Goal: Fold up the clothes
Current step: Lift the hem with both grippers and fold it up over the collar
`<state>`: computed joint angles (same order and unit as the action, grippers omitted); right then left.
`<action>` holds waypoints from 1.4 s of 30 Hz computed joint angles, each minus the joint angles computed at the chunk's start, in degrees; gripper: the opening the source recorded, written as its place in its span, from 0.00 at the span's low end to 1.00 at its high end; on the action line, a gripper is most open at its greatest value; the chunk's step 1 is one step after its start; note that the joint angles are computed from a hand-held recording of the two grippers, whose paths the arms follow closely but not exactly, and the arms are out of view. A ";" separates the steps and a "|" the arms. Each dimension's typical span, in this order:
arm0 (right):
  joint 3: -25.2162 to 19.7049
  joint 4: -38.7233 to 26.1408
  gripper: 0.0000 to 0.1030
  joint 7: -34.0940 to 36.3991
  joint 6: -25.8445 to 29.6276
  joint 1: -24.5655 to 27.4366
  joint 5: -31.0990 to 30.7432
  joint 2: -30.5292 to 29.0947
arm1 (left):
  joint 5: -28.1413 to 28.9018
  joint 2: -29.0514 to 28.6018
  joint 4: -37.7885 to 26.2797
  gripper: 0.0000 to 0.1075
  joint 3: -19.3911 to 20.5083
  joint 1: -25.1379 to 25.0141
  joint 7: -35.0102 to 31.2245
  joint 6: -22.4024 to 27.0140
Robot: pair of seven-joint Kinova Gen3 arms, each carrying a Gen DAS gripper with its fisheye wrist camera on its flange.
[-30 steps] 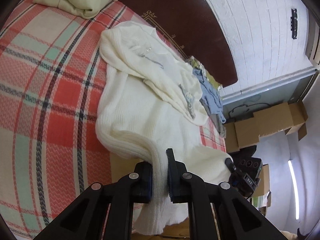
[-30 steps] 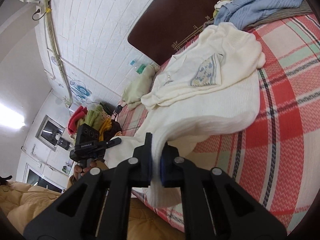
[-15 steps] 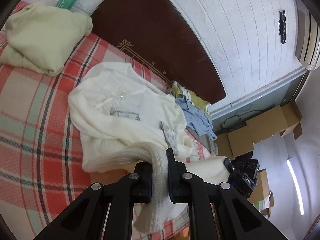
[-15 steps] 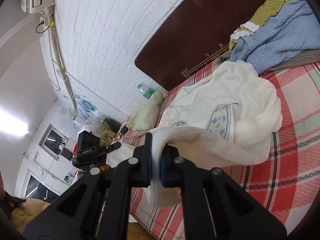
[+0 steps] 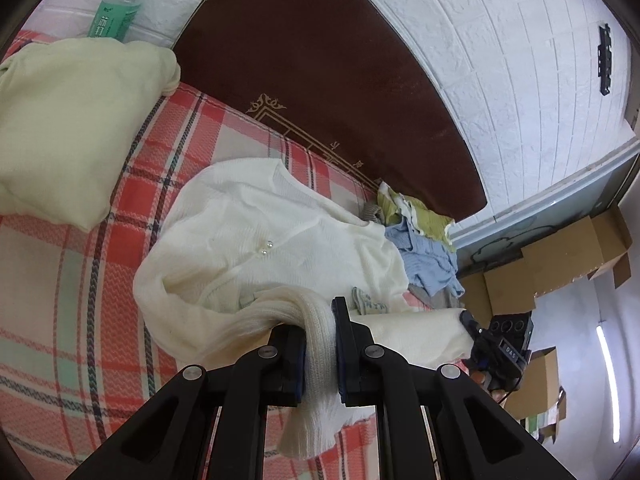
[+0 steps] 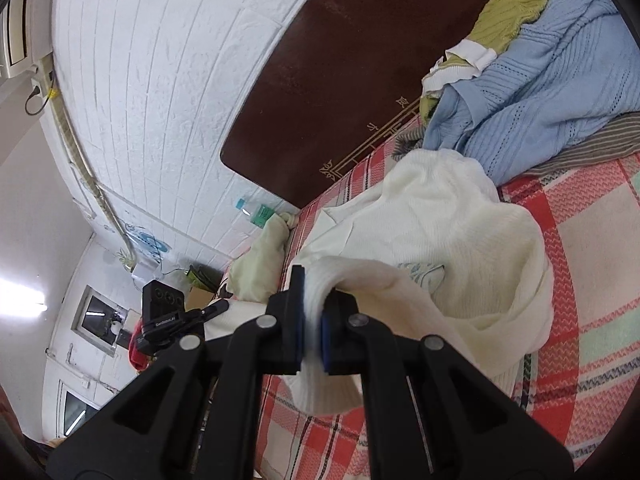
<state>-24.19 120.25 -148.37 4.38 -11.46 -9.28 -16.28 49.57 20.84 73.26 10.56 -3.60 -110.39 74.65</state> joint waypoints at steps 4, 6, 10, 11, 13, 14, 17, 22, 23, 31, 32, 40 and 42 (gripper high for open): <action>4.89 -0.25 0.08 0.70 -0.77 -3.76 -0.72 2.52 | -2.55 2.41 -3.54 0.09 0.00 1.59 2.43 -0.29; 6.91 -0.87 0.08 1.07 -0.10 -5.05 -1.06 3.84 | -4.11 3.83 -5.39 0.09 0.10 2.33 4.34 -0.24; 12.14 -1.99 0.08 1.99 2.30 -8.65 -2.80 6.37 | -7.47 6.53 -8.97 0.09 0.64 3.85 7.26 0.17; 14.07 -1.98 0.08 2.68 2.46 -10.20 -3.72 6.86 | -8.23 7.17 -9.79 0.09 0.82 4.18 7.80 0.34; 18.26 -2.28 0.08 5.12 3.15 -13.69 -6.15 7.87 | -9.69 8.15 -11.13 0.09 1.07 4.82 8.64 0.45; 20.30 -2.47 0.08 6.76 3.55 -15.34 -7.76 8.36 | -10.12 8.68 -11.74 0.10 1.26 4.97 9.10 0.66; 24.70 -3.46 0.10 13.14 5.31 -18.68 -13.25 9.61 | -11.11 10.06 -13.33 0.10 1.66 5.30 10.43 1.35; 26.22 -5.05 0.21 21.11 8.33 -18.29 -19.44 10.63 | -12.53 11.71 -15.03 0.15 1.96 5.59 12.27 2.00; 25.08 -5.53 0.21 21.55 9.21 -16.81 -19.28 10.73 | -12.61 12.08 -15.36 0.16 2.06 5.55 12.53 2.19; 19.97 -8.25 0.22 23.86 13.06 -10.33 -18.59 11.24 | -13.84 14.63 -18.71 0.22 2.71 6.24 13.87 4.07; 20.54 -8.29 0.22 24.80 13.05 -10.68 -19.49 11.31 | -14.03 14.82 -19.03 0.22 2.74 6.41 13.93 4.16; 18.98 -10.15 0.23 23.86 14.85 -7.38 -18.00 12.67 | -15.81 17.17 -23.30 0.23 2.58 8.06 17.10 3.87; 19.55 -10.44 0.23 25.58 15.65 -7.24 -20.04 12.91 | -15.96 17.86 -24.53 0.23 2.78 8.17 17.78 4.19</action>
<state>-4.64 109.81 -122.79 20.03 -18.71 -29.32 -3.37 33.60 38.70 48.74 13.33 4.57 -92.61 78.84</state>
